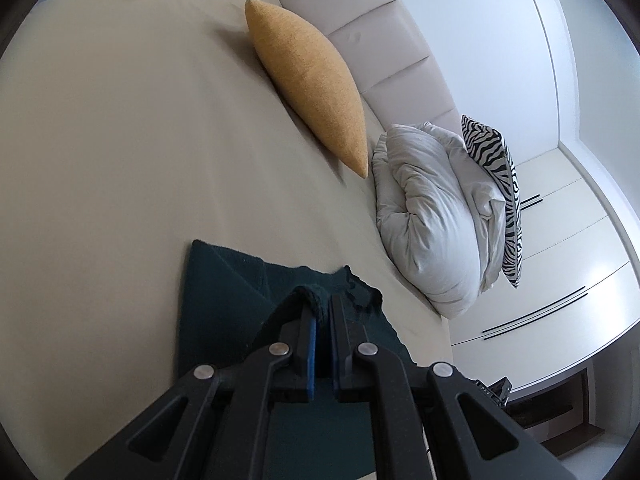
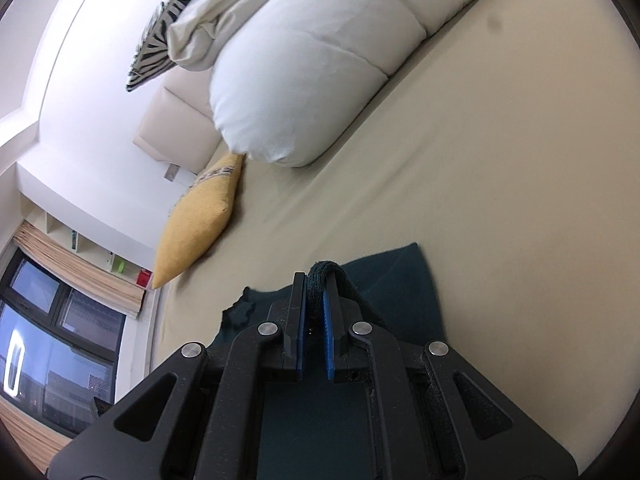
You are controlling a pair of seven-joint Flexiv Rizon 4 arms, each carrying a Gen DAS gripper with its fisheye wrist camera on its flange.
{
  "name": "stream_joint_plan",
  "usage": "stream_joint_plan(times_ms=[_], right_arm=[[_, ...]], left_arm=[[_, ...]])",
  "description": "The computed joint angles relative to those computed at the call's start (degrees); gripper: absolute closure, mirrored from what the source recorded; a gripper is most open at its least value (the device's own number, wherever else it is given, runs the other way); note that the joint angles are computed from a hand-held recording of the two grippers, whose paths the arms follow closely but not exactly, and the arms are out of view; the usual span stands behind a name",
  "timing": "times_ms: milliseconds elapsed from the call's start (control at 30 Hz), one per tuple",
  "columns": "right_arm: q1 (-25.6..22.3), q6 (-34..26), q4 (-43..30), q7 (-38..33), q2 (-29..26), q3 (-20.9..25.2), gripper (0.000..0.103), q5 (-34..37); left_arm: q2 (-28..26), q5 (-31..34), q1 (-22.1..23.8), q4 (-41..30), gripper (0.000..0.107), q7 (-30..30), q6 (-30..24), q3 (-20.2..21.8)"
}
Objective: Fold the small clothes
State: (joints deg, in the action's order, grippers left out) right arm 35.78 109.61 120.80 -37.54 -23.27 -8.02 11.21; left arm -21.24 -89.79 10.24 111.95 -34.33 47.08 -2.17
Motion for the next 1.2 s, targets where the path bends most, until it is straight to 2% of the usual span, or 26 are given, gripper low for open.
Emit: stream_joint_plan(times_ms=[333,433,500,567,600,667,700,733,800,867,900,967,1067,1200], right_arm=[[-9.4,-7.39,-11.59,4.55,-9.86,4.56,0.097,-8.33],[-9.22,-9.66,-13.69,6.61,-11.93,3.36,0.097,-10.03],[-9.08,-11.07,-15.13,8.46,-13.48,2.67,0.095,-10.73],[-9.53,-11.06,-15.58,9.81,-14.41,2.86,0.091,-11.3],[-8.81,-10.29,-15.52,10.55,-15.02,1.86,0.089,-11.28],[-5.44,-9.29,-14.52,12.15,-15.53,-2.31,0.058,-10.52],[-3.58,-7.42,-13.88,13.16,-16.03,-4.61,0.055,-9.44],[-2.96,-5.4,-13.34,13.47,-16.45,-5.35,0.054,-8.52],[-1.53,-5.74,-12.96,13.37,-16.46,-7.05,0.054,-7.66],[-1.24,-6.35,-12.81,12.91,-16.23,-7.24,0.054,-7.85],[-0.85,-6.82,-12.69,12.74,-16.03,-7.55,0.054,-8.0],[0.29,-8.09,-12.56,12.68,-15.33,-8.77,0.054,-8.37],[3.34,-9.19,-10.99,13.42,-14.55,-11.92,0.054,-8.49],[9.71,-8.34,-5.52,15.57,-12.35,-18.58,0.053,-7.12]], left_arm=[[-8.25,5.34,0.39,-8.09,0.101,-3.16,5.54,-2.73],[-10.68,8.47,0.62,-10.03,0.1,-5.1,7.45,-3.53],[-12.52,11.85,0.88,-11.42,0.1,-7.71,8.46,-3.93],[-13.52,12.84,1.48,-11.93,0.096,-7.81,9.81,-4.93],[-13.77,13.34,1.78,-12.04,0.096,-7.9,10.22,-5.34],[-13.7,13.73,2.58,-11.79,0.094,-7.54,10.25,-6.16],[-13.46,13.48,2.91,-11.54,0.093,-7.02,10.28,-6.54],[-13.19,13.2,3.11,-11.26,0.09,-6.51,10.38,-6.78],[-12.39,12.18,3.3,-10.62,0.08,-5.64,10.61,-7.08],[-11.53,10.05,2.91,-10.18,0.054,-4.71,12.35,-7.14],[-10.77,7.92,2.58,-9.8,0.051,-3.29,13.77,-7.3],[-9.57,5.67,2.15,-9.3,0.046,-1.09,14.31,-6.92],[-7.54,4.9,1.02,-7.69,0.044,1.31,14.68,-5.57],[-3.77,5.41,-1.01,-2.6,0.044,4.52,15.1,-3.74]])
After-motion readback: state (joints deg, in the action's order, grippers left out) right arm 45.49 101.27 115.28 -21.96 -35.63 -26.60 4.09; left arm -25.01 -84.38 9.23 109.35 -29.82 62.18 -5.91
